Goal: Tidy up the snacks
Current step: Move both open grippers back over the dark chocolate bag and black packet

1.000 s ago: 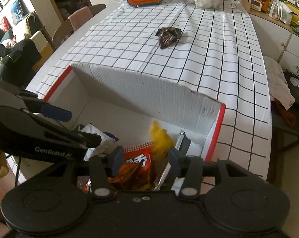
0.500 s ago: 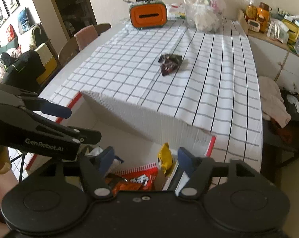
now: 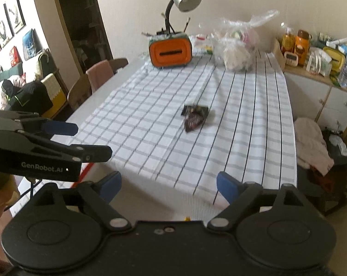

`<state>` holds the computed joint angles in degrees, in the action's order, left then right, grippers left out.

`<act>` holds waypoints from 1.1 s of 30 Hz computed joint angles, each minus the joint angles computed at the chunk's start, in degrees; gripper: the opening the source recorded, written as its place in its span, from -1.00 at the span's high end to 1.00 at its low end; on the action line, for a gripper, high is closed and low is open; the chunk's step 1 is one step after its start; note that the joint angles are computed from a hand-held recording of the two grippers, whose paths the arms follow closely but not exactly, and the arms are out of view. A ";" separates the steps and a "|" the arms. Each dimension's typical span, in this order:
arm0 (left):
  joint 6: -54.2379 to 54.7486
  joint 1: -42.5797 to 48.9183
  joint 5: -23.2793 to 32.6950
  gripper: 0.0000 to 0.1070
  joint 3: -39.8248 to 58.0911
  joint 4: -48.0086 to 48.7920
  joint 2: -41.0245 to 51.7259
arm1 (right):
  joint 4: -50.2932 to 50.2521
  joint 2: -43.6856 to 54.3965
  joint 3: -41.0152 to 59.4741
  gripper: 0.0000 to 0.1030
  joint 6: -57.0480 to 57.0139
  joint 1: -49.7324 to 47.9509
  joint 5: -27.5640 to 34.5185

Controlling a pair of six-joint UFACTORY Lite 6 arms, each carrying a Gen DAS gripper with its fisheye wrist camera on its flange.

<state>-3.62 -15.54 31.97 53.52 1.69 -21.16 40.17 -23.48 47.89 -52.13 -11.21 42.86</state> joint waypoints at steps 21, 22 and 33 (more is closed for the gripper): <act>33.20 15.42 -2.56 -0.61 41.71 -17.93 45.45 | -6.81 40.60 34.66 -0.83 12.33 13.93 -12.20; 34.32 15.43 -2.73 -0.61 44.09 -18.28 48.16 | -7.13 43.02 36.54 -0.82 12.73 14.28 -12.68; 37.84 16.23 11.92 -0.61 83.64 -19.55 80.05 | -17.19 66.74 57.41 -0.70 24.27 16.84 -14.48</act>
